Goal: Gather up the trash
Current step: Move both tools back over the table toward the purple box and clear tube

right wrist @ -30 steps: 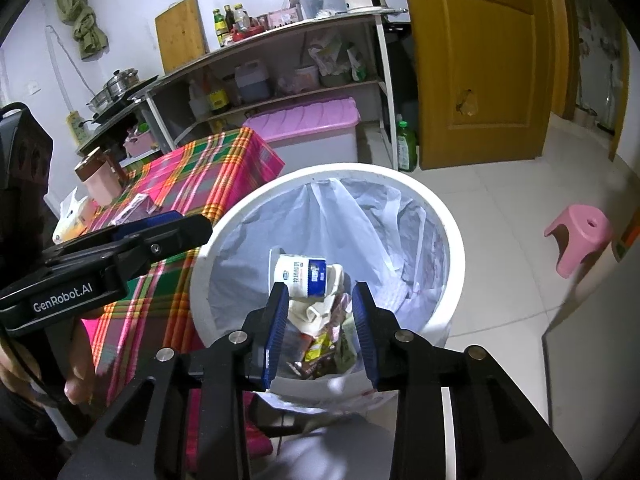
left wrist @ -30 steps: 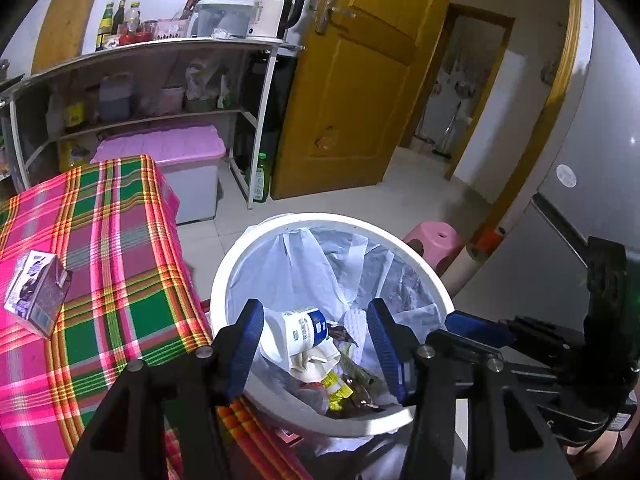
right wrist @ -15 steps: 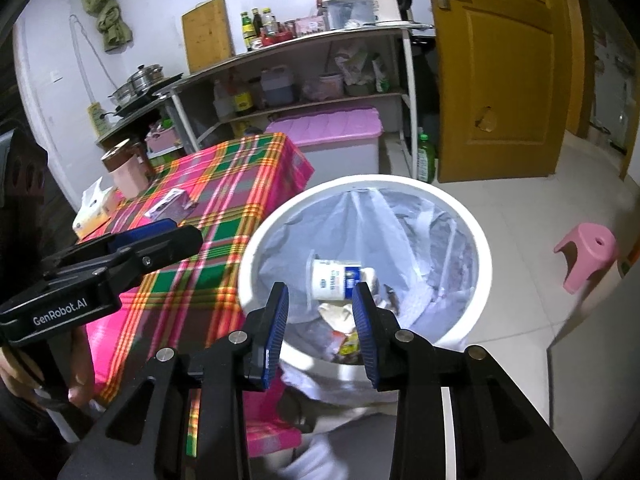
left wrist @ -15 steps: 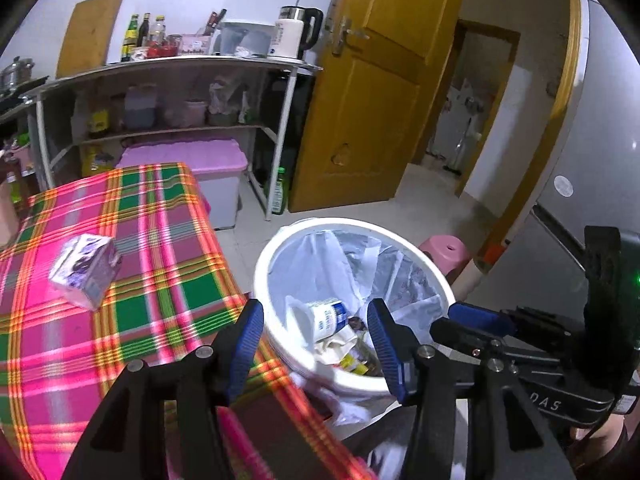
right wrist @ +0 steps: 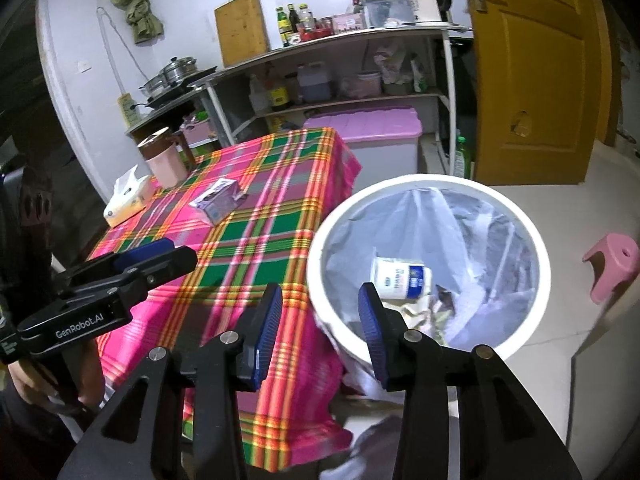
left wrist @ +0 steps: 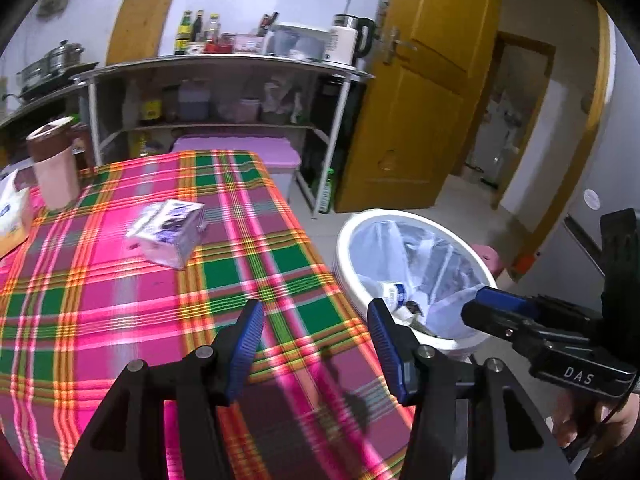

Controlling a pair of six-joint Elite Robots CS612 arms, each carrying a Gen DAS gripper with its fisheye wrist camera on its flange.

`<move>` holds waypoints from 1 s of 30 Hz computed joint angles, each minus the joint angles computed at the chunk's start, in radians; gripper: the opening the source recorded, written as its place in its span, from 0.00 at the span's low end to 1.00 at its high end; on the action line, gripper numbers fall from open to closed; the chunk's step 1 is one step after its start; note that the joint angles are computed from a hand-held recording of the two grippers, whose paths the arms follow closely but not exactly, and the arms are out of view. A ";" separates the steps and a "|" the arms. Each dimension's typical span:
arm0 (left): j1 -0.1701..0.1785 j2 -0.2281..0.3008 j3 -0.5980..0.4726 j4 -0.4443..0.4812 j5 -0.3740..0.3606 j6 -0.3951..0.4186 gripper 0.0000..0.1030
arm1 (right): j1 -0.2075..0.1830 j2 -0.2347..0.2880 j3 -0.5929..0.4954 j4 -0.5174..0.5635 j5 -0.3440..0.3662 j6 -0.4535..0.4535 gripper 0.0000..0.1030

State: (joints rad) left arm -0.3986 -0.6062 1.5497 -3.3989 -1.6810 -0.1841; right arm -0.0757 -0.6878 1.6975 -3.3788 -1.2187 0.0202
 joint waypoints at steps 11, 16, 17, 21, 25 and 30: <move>0.040 -0.003 0.010 -0.025 0.080 -0.040 0.52 | 0.034 0.020 -0.061 0.041 0.030 -0.019 0.40; 0.062 0.008 -0.017 -0.022 0.115 -0.041 0.52 | 0.049 0.035 -0.101 0.069 0.039 -0.027 0.51; 0.067 0.012 -0.025 -0.018 0.121 -0.039 0.52 | 0.052 0.039 -0.111 0.074 0.041 -0.026 0.51; 0.081 0.022 -0.049 -0.006 0.138 -0.032 0.52 | 0.063 0.055 -0.149 0.094 0.045 -0.024 0.51; 0.097 0.041 -0.094 0.032 0.153 -0.024 0.52 | 0.071 0.069 -0.181 0.119 0.052 -0.026 0.51; 0.115 0.073 -0.159 0.075 0.125 -0.008 0.52 | 0.074 0.082 -0.207 0.156 0.058 -0.032 0.51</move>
State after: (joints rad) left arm -0.2834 -0.5330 1.3909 -3.3241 -1.5565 -0.1926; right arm -0.0018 -0.6060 1.4905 -3.2225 -1.1611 -0.0115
